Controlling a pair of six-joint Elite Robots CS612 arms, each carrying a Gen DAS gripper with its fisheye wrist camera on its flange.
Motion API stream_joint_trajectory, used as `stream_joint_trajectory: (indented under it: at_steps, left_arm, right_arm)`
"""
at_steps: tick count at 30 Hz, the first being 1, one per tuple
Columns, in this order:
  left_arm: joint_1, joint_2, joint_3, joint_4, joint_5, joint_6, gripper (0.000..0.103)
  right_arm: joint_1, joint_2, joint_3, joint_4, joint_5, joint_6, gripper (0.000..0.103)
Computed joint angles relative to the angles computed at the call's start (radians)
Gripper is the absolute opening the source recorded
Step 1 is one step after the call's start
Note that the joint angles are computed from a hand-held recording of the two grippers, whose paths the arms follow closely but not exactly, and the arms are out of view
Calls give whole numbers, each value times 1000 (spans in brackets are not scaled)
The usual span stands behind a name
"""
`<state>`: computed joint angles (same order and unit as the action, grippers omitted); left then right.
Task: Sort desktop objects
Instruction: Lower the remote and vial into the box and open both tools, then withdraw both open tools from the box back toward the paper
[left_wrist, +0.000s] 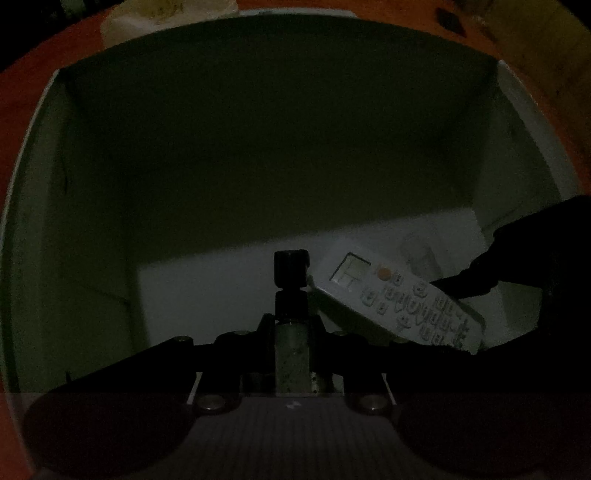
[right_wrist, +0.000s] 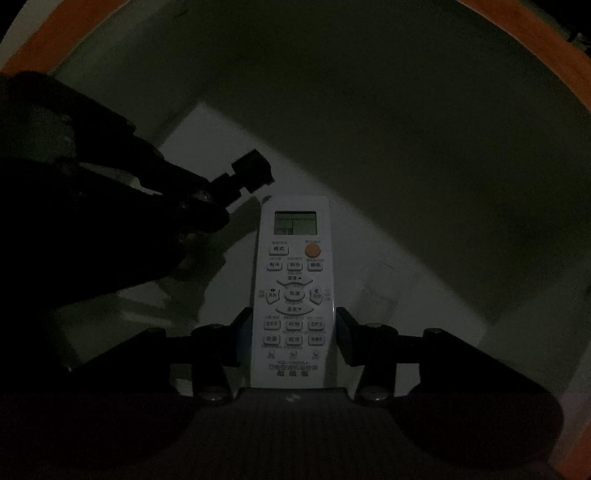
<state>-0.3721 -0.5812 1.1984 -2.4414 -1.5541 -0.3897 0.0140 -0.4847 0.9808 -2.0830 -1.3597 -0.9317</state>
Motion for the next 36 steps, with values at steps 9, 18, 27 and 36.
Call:
stream_joint_trajectory:
  at_steps: [9, 18, 27, 36]
  left_arm:
    - [6, 19, -55, 102, -35, 7, 16]
    - [9, 25, -76, 141, -54, -30, 33]
    - [6, -1, -43, 68, -1, -81, 77]
    - [7, -32, -26, -10, 3, -93, 80]
  right_arm:
    - [18, 31, -52, 38, -78, -7, 49]
    - [21, 56, -102, 98, -95, 8, 55]
    - [0, 29, -94, 120, -3, 22, 69]
    - [-18, -17, -39, 76, 78, 56, 74]
